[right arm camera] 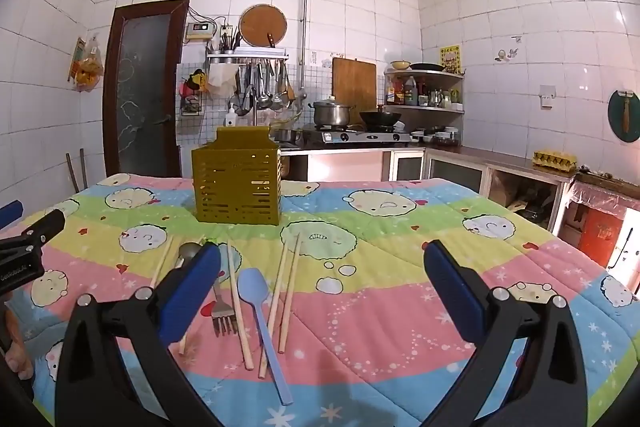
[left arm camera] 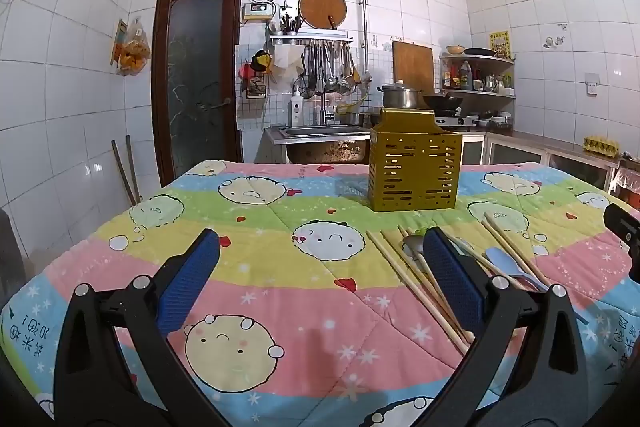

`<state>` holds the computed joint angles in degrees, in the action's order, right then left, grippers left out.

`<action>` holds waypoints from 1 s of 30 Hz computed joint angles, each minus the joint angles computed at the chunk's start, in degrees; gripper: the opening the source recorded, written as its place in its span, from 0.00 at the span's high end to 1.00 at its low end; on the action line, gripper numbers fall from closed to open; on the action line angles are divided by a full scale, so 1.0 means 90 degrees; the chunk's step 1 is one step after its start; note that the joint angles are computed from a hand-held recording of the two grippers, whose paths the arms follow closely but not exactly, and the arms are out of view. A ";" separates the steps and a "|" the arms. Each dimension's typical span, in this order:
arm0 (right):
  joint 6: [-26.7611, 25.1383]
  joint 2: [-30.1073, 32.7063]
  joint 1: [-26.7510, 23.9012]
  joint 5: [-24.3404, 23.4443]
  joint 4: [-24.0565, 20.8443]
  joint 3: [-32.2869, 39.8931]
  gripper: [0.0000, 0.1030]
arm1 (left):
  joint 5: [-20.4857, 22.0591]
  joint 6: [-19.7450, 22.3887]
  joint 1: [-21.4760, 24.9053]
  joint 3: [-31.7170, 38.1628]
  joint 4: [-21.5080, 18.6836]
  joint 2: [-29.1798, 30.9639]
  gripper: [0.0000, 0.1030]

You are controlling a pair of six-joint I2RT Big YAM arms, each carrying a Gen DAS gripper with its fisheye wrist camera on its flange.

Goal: Organize utensils

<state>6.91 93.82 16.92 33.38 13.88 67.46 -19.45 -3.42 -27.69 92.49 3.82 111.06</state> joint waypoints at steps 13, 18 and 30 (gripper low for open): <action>0.0120 -0.0044 -0.0044 -0.0071 0.0018 -0.0051 0.04 | 0.0018 -0.0026 0.0003 -0.0003 0.0032 0.0037 0.05; 0.0113 -0.0028 -0.0048 -0.0068 0.0023 -0.0044 0.04 | 0.0017 -0.0042 -0.0002 -0.0007 0.0066 0.0050 0.05; 0.0119 -0.0016 -0.0033 -0.0039 0.0038 -0.0046 0.04 | 0.0016 -0.0060 -0.0006 -0.0033 0.0080 0.0029 0.05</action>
